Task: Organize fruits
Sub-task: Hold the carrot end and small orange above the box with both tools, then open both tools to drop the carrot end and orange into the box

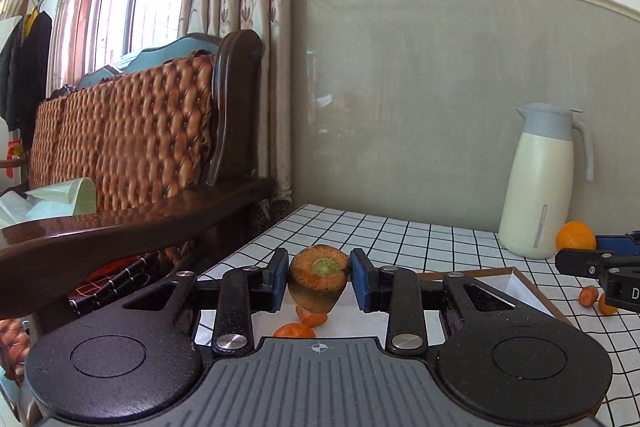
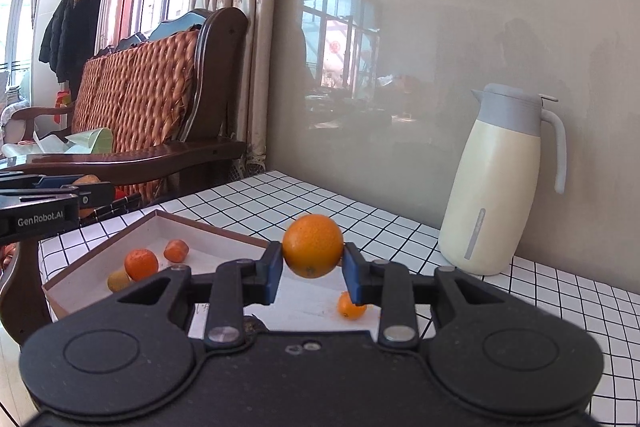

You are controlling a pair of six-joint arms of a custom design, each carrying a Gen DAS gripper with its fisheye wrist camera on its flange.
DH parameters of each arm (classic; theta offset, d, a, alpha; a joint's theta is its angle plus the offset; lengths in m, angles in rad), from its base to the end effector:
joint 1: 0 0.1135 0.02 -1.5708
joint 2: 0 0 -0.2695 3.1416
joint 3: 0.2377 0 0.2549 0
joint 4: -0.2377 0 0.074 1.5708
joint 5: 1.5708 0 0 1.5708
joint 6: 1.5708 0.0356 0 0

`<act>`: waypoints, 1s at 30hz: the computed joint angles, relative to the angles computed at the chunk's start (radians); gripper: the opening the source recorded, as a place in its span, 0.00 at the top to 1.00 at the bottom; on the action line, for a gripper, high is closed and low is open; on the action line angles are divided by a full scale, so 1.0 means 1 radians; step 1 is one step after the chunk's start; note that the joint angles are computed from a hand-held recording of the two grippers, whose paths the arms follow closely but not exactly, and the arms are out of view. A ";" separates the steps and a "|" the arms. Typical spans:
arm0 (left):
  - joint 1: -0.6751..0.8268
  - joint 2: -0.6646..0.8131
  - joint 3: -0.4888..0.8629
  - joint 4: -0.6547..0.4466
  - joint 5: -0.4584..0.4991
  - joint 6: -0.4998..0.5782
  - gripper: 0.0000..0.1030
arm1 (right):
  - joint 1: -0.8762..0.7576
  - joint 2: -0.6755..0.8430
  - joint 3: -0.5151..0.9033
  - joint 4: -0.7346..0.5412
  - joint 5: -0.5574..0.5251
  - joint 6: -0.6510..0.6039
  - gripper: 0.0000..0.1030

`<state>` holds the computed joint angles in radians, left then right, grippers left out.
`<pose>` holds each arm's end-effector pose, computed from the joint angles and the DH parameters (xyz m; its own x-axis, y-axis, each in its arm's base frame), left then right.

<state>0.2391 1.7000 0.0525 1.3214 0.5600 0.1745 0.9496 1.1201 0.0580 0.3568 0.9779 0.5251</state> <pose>0.1932 0.0276 0.0958 -0.2565 0.0889 -0.9625 0.3379 0.9412 -0.0031 0.1097 0.1025 0.1081 -0.3700 -0.0357 -0.9283 0.1140 0.9900 -0.0835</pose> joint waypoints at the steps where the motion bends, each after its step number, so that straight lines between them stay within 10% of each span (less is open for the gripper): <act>1: -0.012 0.013 0.009 0.002 -0.014 -0.002 0.67 | -0.021 0.009 -0.006 0.030 -0.016 -0.013 0.78; 22: -0.206 0.252 0.301 -0.136 -0.239 -0.011 0.67 | -0.452 0.374 -0.003 0.506 -0.422 -0.219 0.78; 25: -0.212 0.273 0.312 -0.143 -0.237 0.000 0.67 | -0.518 0.429 0.063 0.412 -0.511 -0.252 0.58; 26: -0.210 0.292 0.290 -0.078 -0.250 -0.013 0.49 | -0.498 0.460 0.058 0.444 -0.460 -0.245 0.25; 27: -0.206 0.311 0.261 0.003 -0.267 -0.031 0.02 | -0.463 0.506 0.030 0.542 -0.384 -0.233 0.10; 30: -0.182 0.345 0.212 0.159 -0.249 -0.069 0.00 | -0.434 0.512 -0.028 0.665 -0.327 -0.251 0.06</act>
<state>0.0576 2.0452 0.2642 1.4807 0.3106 0.1052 0.5160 1.6320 0.0298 1.0219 0.6510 0.2746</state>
